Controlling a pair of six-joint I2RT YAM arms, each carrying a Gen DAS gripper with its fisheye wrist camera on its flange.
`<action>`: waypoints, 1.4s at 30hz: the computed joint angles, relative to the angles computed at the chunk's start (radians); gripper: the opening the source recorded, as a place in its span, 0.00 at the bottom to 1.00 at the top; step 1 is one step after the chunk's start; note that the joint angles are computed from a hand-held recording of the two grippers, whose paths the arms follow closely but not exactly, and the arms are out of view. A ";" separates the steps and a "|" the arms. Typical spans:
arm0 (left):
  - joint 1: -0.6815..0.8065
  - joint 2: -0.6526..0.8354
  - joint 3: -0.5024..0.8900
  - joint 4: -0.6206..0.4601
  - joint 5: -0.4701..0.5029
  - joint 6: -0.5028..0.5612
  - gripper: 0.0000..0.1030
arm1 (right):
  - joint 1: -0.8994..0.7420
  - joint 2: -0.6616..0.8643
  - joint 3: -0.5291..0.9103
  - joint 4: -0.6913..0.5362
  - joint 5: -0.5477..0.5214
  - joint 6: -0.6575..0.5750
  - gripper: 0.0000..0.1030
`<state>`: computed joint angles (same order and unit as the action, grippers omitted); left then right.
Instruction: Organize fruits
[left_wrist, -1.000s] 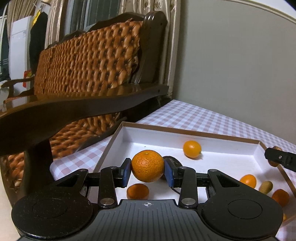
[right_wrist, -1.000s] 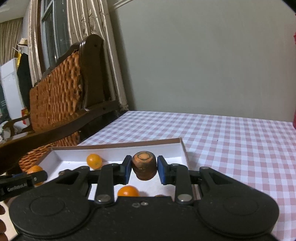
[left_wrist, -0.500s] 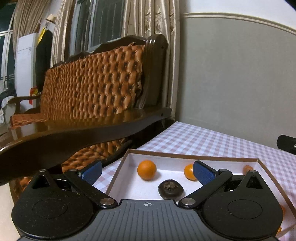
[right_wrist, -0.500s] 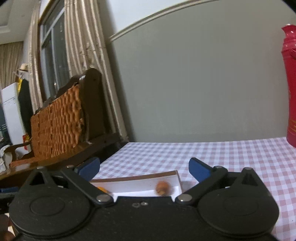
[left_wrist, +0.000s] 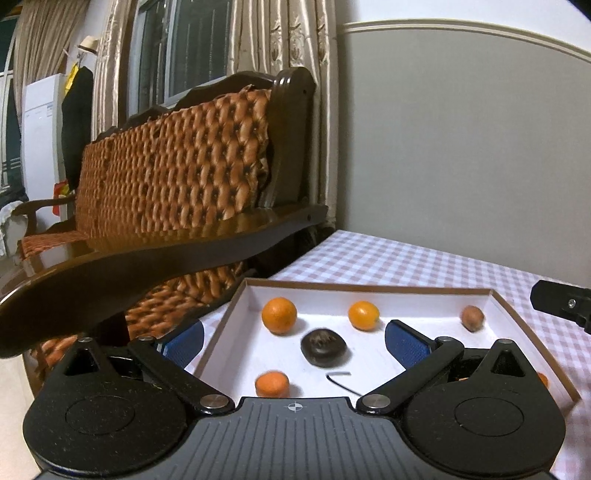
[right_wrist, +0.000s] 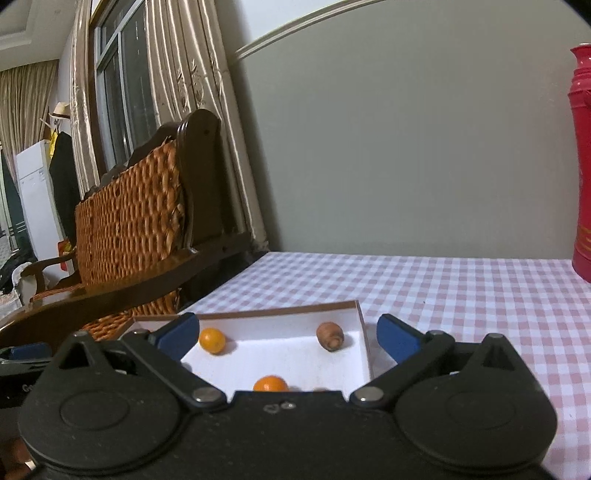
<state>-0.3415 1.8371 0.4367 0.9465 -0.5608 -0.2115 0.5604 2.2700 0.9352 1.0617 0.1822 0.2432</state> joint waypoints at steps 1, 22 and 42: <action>-0.020 -0.017 -0.014 -0.011 -0.020 -0.009 1.00 | 0.003 -0.015 -0.032 0.014 0.004 0.001 0.94; -0.702 -0.708 -0.149 -0.909 -0.472 -0.474 1.00 | 0.199 -0.489 -0.690 0.181 0.274 0.083 0.94; -0.905 -0.779 -0.041 -1.330 -0.602 -0.744 1.00 | 0.351 -0.663 -0.772 0.082 0.449 0.106 0.94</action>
<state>-1.2466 1.0580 0.3959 -0.3837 -1.1633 -0.9558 0.9109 1.6073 0.1629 1.1435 0.6315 0.3493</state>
